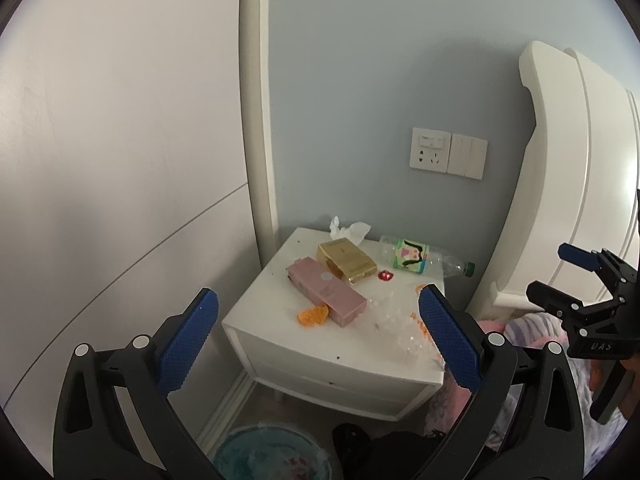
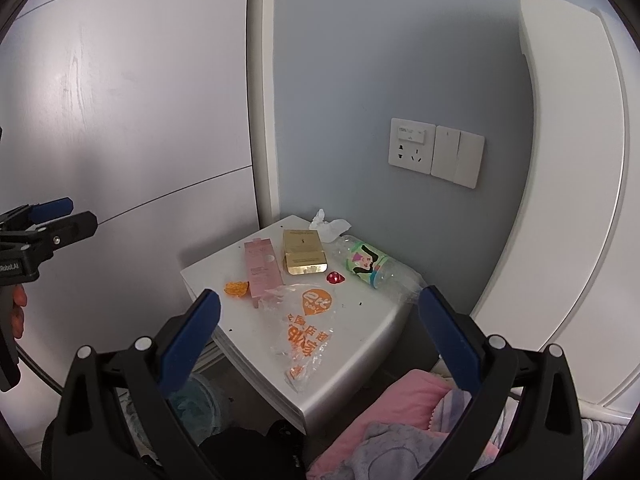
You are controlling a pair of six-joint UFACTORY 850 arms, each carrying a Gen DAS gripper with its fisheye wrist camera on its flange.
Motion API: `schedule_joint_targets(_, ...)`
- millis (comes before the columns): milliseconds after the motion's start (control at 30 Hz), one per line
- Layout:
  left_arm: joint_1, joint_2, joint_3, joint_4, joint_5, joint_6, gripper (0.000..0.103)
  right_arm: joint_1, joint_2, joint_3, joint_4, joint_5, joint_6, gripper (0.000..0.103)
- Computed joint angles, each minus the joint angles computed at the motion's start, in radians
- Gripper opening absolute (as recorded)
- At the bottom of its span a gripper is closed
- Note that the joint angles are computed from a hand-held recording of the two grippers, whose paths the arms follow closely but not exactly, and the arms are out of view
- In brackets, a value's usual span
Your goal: Collect trash
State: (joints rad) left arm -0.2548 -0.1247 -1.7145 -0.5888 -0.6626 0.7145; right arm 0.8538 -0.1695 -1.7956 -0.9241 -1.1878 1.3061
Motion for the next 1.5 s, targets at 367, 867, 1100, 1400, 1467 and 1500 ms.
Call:
schedule_joint_targets(367, 0.009, -0.028, -0.017, -0.086, -0.081, 0.062, 0.097, -0.005, 0.020, 0.024, 0.023, 0.031, -0.006, 0.097)
schedule_joint_targets(867, 0.017, -0.070, -0.007, -0.249, -0.166, 0.253, 0.097, -0.049, 0.083, 0.126, 0.075, 0.164, -0.059, 0.097)
schedule_joint_targets(1100, -0.030, -0.153, -0.043, -0.233, -0.224, 0.298, 0.097, -0.119, 0.112, 0.211, 0.167, 0.247, -0.102, 0.097)
schedule_joint_targets(1400, -0.083, -0.288, -0.136, -0.237, -0.277, 0.323, 0.097, -0.234, 0.124, 0.295, 0.341, 0.450, -0.208, 0.097)
schedule_joint_targets(1467, -0.089, -0.318, -0.165, -0.229, -0.297, 0.313, 0.097, -0.265, 0.123, 0.305, 0.384, 0.494, -0.234, 0.097)
schedule_joint_targets(1500, -0.092, -0.335, -0.181, -0.225, -0.309, 0.306, 0.097, -0.276, 0.118, 0.302, 0.401, 0.502, -0.249, 0.097)
